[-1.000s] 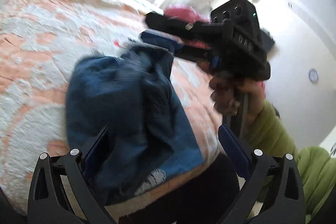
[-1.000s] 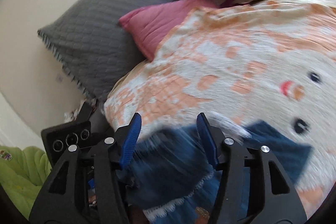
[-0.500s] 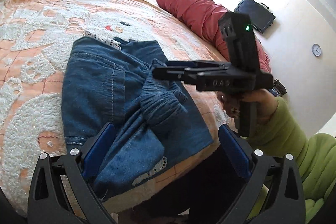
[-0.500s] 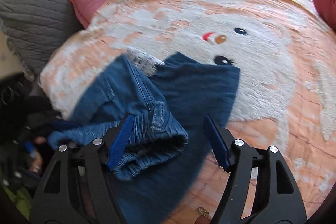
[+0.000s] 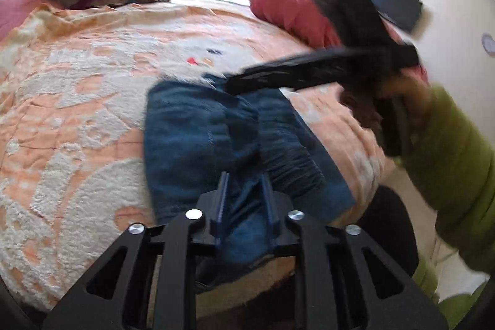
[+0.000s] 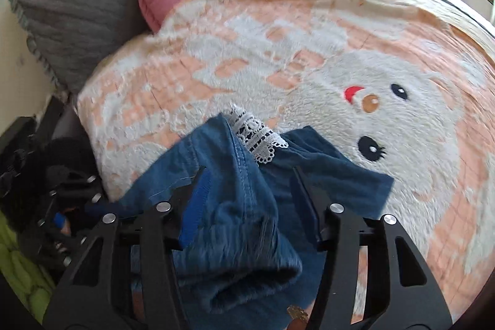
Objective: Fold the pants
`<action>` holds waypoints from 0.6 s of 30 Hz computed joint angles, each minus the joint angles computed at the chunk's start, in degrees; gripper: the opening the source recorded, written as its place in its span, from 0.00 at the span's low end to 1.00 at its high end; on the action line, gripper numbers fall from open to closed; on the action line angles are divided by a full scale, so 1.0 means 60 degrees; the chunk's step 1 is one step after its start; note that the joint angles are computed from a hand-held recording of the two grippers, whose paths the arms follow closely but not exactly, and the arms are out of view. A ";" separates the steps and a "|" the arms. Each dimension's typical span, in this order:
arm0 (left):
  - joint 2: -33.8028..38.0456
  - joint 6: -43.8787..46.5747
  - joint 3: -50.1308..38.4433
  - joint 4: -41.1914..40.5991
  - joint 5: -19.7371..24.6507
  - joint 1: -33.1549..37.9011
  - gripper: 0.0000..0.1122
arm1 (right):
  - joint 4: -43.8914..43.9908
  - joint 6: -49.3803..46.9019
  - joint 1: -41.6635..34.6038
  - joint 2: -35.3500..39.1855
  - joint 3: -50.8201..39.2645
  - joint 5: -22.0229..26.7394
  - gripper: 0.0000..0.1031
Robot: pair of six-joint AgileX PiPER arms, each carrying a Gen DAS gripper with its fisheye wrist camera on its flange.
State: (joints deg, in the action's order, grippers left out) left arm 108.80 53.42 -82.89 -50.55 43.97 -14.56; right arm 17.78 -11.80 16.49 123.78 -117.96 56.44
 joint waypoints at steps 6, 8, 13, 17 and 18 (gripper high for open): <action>0.0068 -0.0089 0.0021 0.0391 0.0125 -0.0061 0.16 | -0.1309 0.0292 0.0787 0.0673 -0.1058 0.0974 0.03; 0.0063 -0.0137 0.0034 0.0410 0.0046 -0.0056 0.17 | -0.1744 0.0662 0.0895 0.0527 -0.1117 0.0580 0.03; 0.0117 -0.0247 0.0008 0.0550 -0.0025 -0.0099 0.18 | -0.2713 0.1080 0.1043 0.1797 -0.2687 0.1592 0.04; 0.0158 -0.0195 -0.0029 0.0440 0.0100 -0.0028 0.20 | -0.2388 0.1665 0.0815 0.0733 -0.0765 0.0053 0.24; 0.0127 -0.0138 0.0008 0.0410 0.0077 -0.0036 0.20 | -0.2299 0.1779 0.0755 0.0458 -0.0377 -0.0284 0.25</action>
